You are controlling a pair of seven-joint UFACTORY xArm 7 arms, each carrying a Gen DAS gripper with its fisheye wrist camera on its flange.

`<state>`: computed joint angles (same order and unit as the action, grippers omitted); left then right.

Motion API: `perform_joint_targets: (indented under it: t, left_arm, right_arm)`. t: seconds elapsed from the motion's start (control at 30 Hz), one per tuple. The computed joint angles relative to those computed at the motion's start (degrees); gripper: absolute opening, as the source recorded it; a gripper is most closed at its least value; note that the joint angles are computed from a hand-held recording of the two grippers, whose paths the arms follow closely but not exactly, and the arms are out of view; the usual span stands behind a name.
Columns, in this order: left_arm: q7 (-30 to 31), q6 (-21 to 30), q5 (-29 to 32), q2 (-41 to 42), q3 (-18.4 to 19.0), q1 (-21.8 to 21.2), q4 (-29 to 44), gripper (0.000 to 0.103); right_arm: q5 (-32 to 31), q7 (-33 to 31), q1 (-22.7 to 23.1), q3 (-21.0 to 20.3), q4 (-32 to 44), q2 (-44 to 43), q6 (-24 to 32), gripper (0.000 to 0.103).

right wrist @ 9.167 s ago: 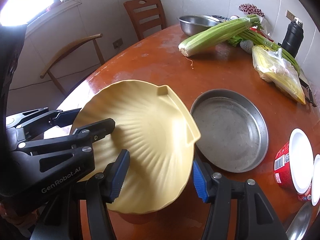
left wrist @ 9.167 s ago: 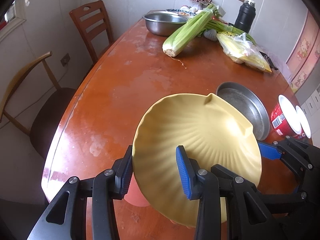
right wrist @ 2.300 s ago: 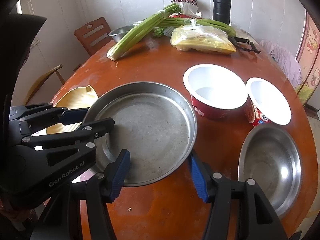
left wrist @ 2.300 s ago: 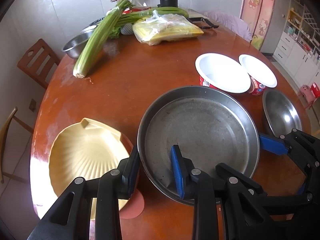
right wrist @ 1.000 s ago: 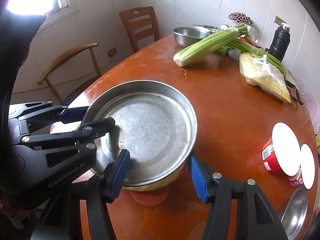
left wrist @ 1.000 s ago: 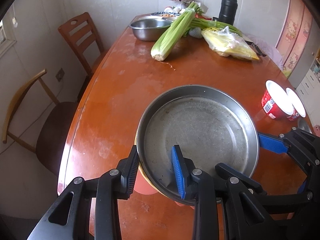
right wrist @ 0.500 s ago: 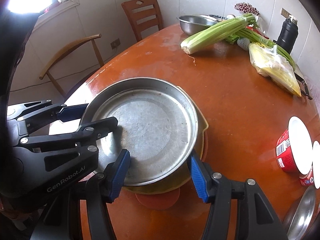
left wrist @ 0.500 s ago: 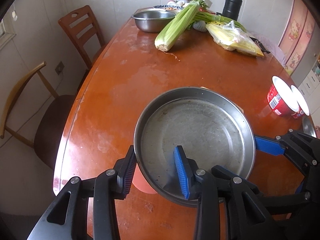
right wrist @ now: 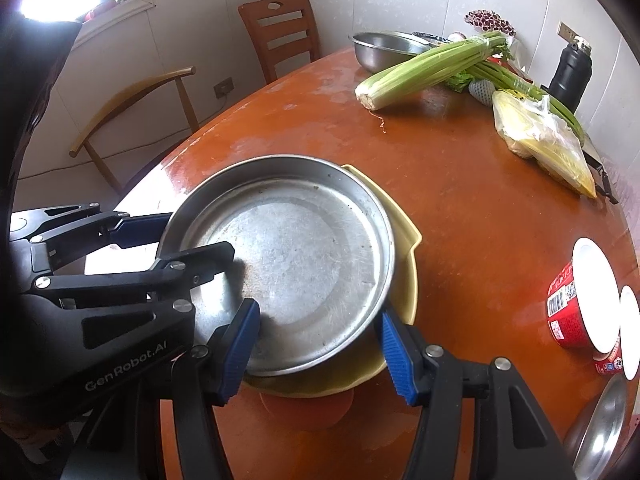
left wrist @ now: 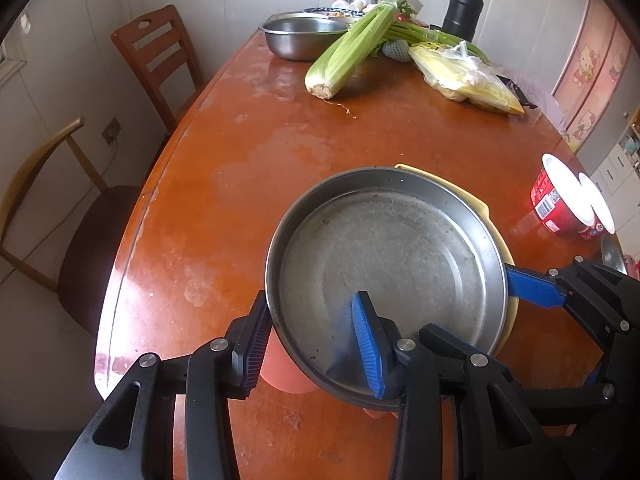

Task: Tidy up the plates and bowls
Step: 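Lower the grey pan onto the yellow shell plate with the left gripper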

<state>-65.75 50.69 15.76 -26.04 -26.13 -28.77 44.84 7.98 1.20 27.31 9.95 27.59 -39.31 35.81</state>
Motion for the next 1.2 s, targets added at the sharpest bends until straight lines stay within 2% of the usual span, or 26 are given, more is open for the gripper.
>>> perform_joint_targets:
  t: [0.37,1.0,1.2]
  left_arm:
    - [-0.2,0.0,0.3,0.4,0.1,-0.1,0.3,0.043]
    - [-0.8,1.0,-0.8,-1.9,0.5,0.5,-1.0,0.051]
    - [-0.9,1.1,-1.4,-3.1,0.5,0.7,-1.7,0.051]
  right_arm:
    - [1.8,-2.1,0.7,-1.7,-0.1,-0.4,0.4,0.059]
    - [1.7,-1.9,-0.5,-1.4,-0.5,-2.3,1.0,0.058]
    - [0.7,-2.0,-0.5,-0.5,-0.8,-3.2,0.9,0.061]
